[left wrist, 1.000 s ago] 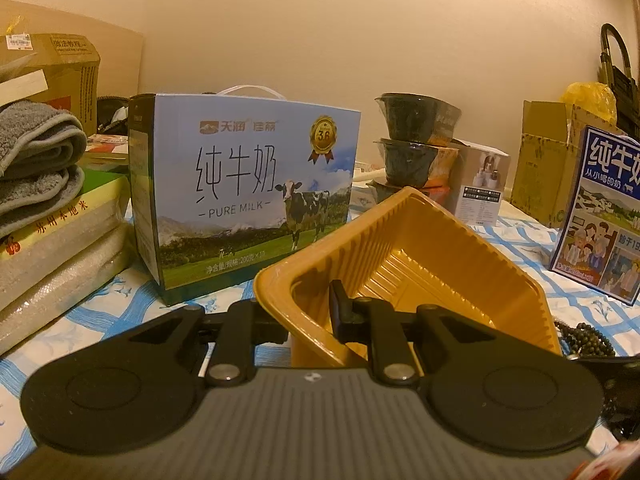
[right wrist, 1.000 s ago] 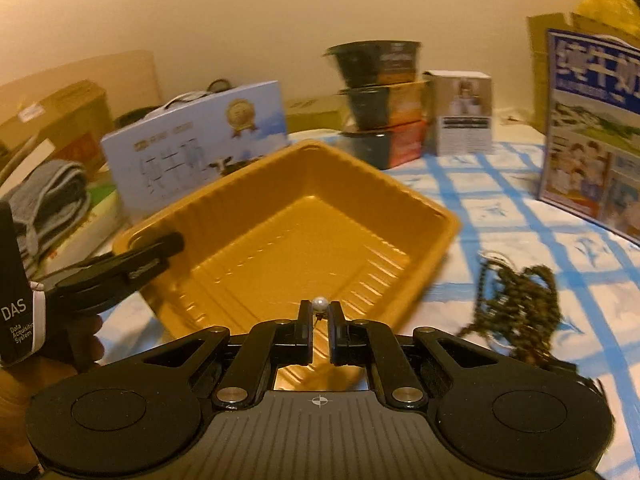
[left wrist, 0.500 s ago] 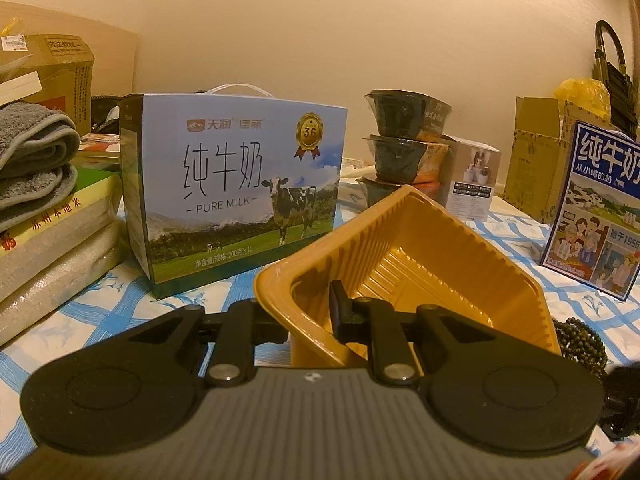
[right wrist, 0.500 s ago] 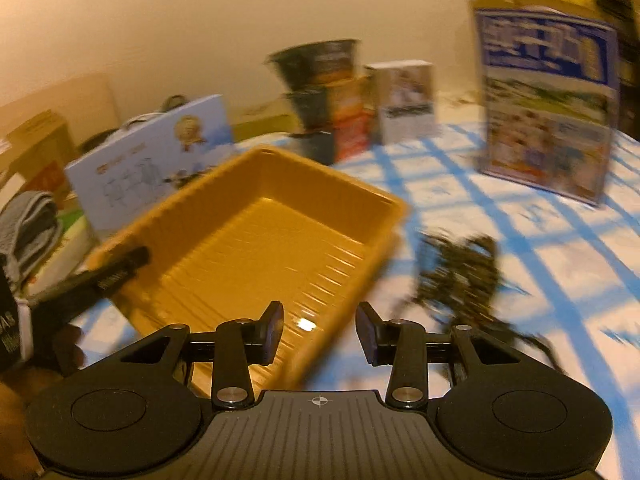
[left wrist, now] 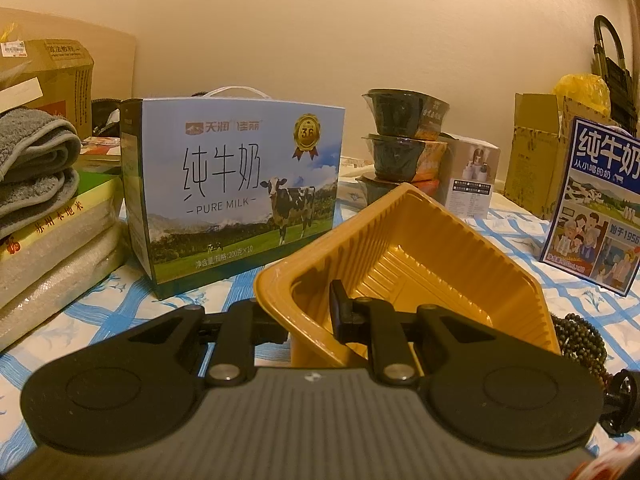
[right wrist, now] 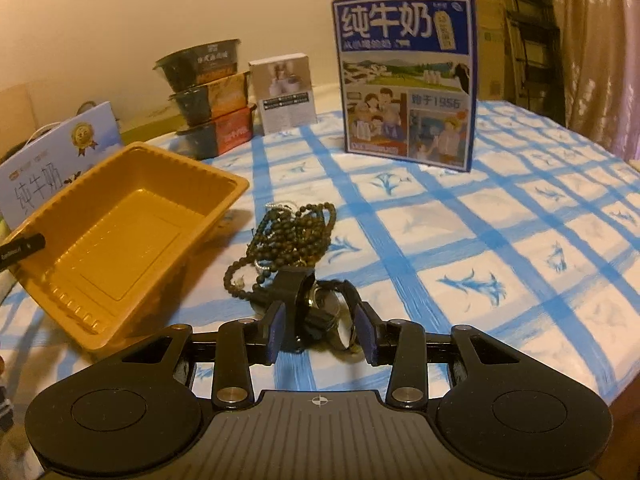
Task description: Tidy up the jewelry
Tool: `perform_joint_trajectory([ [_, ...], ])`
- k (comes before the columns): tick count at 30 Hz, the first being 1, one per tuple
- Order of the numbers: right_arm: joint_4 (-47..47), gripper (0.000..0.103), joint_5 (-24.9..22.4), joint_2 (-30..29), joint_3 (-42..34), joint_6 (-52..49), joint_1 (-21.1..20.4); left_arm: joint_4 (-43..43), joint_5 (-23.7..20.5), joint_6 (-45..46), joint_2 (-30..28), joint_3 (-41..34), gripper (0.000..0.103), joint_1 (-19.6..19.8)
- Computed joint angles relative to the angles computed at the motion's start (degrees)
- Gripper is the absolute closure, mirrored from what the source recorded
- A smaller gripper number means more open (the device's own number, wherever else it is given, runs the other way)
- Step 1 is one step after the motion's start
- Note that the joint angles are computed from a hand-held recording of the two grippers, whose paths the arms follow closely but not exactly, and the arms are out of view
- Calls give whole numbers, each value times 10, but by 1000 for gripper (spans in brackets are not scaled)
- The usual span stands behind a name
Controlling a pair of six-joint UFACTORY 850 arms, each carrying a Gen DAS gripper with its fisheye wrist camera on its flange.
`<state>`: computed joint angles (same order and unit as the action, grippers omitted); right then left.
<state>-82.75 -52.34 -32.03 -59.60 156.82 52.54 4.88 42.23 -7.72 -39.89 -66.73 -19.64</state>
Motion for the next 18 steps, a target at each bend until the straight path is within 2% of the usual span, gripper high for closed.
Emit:
perform_joint_trajectory([
  [2, -2, 65, 1, -6, -4, -29, -2, 0, -2, 1, 0, 0, 86, 0],
  [4, -7, 75, 3, -17, -11, -76, -6, 0, -3, 0, 0, -1, 86, 0],
  [6, -3, 80, 4, -25, -18, -122, -11, 0, -4, 1, 1, -1, 86, 0],
  [9, -11, 80, -3, -32, -18, -156, -14, 0, -3, 1, 0, -1, 86, 0],
  [18, -53, 80, 69, -41, -20, -210, -41, 0, -3, 1, 0, -1, 86, 0],
])
